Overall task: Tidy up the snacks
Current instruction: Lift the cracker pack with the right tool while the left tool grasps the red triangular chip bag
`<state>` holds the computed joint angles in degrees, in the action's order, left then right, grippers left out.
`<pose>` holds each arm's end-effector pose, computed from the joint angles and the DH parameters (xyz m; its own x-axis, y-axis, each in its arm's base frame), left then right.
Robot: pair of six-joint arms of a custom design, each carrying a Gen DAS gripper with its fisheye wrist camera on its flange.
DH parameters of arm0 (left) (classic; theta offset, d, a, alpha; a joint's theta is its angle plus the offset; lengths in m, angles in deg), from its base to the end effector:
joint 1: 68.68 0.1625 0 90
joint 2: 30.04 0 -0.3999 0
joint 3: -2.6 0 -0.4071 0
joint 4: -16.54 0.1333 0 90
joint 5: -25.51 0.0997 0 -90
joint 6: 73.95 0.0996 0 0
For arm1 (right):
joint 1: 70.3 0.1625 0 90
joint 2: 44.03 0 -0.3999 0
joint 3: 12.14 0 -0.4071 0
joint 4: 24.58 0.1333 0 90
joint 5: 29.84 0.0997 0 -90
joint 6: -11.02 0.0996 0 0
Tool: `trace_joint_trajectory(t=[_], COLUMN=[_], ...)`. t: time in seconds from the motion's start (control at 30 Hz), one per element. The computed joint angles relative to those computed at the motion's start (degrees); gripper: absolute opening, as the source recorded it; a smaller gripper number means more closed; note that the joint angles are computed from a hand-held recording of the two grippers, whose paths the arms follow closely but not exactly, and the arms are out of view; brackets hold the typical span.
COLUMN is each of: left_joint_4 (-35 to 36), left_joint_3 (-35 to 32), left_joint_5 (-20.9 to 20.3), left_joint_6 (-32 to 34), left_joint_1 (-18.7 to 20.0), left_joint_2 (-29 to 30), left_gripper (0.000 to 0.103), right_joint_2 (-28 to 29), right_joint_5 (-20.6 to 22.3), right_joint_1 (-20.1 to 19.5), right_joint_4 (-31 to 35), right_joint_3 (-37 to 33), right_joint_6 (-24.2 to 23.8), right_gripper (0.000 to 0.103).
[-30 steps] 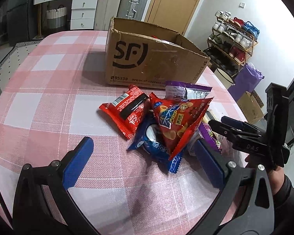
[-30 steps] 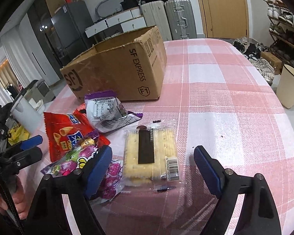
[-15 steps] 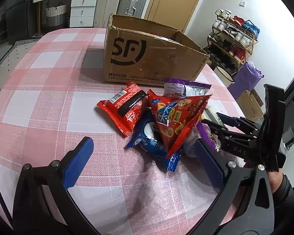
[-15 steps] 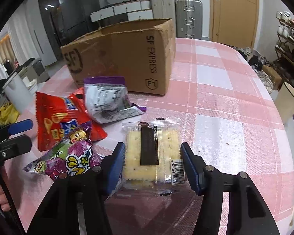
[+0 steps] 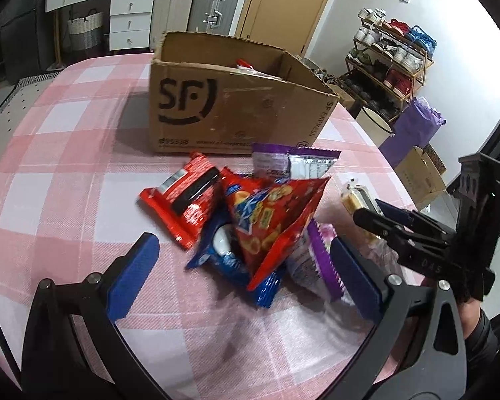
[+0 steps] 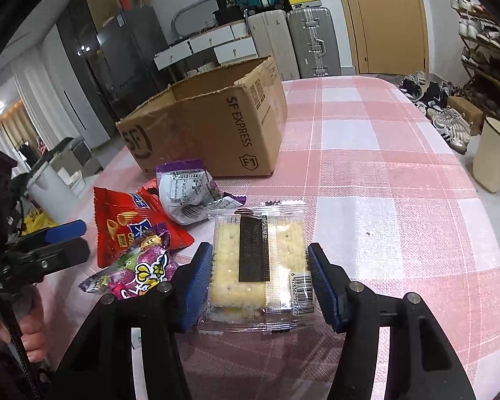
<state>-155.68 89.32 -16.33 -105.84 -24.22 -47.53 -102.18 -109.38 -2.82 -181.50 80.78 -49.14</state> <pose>-0.3099 -0.5949 -0.1403 -0.8656 -0.0559 -0.4976 0.2805 0.7690 -0.5744 -0.1214 -0.6879 0.2402 -0.7517 -0.5354 0.3851 -0.6587 0.6385 -0.3981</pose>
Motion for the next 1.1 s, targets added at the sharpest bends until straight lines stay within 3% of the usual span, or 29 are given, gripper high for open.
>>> trace_joint_trajectory(t=[0.13, 0.3, 0.43, 0.53, 0.63, 0.7, 0.77, 1.1], left_joint_4=[3.9, 5.8, 6.3, 5.9, 5.3, 5.6, 3.9, -2.9], left_joint_3=[-4.2, -7.9, -9.8, -11.0, -11.3, -11.4, -11.1, -6.0], left_joint_5=[2.9, 1.8, 0.4, 0.1, -2.8, -2.2, -1.9, -0.6], left_joint_6=[0.8, 0.8, 1.3, 2.1, 2.4, 1.8, 2.3, 3.8], left_joint_1=[0.2, 1.8, 2.6, 3.0, 3.9, 4.0, 4.2, 3.3], left_joint_2=[1.8, 3.1, 4.1, 5.1, 5.3, 5.8, 6.0, 3.5], left_gripper=[0.102, 0.102, 0.095, 0.085, 0.065, 0.047, 0.040, 0.034], right_joint_2=[-1.0, -1.5, -2.0, -2.2, -2.3, -2.4, -2.6, -4.9], right_joint_5=[1.6, 2.6, 3.5, 3.9, 4.3, 4.5, 4.7, 5.6], right_joint_1=[-0.8, -1.4, -1.9, -2.1, -2.1, -2.2, -2.2, -2.4], right_joint_4=[1.2, 1.9, 2.3, 2.8, 3.0, 3.1, 3.1, 1.7], right_joint_3=[0.4, 0.6, 0.7, 0.5, 0.6, 0.6, 0.7, 3.4], right_joint_6=[0.0, 0.0, 0.1, 0.4, 0.3, 0.3, 0.4, 0.2], right_gripper=[0.058, 0.058, 0.058, 0.058, 0.058, 0.058, 0.058, 0.058])
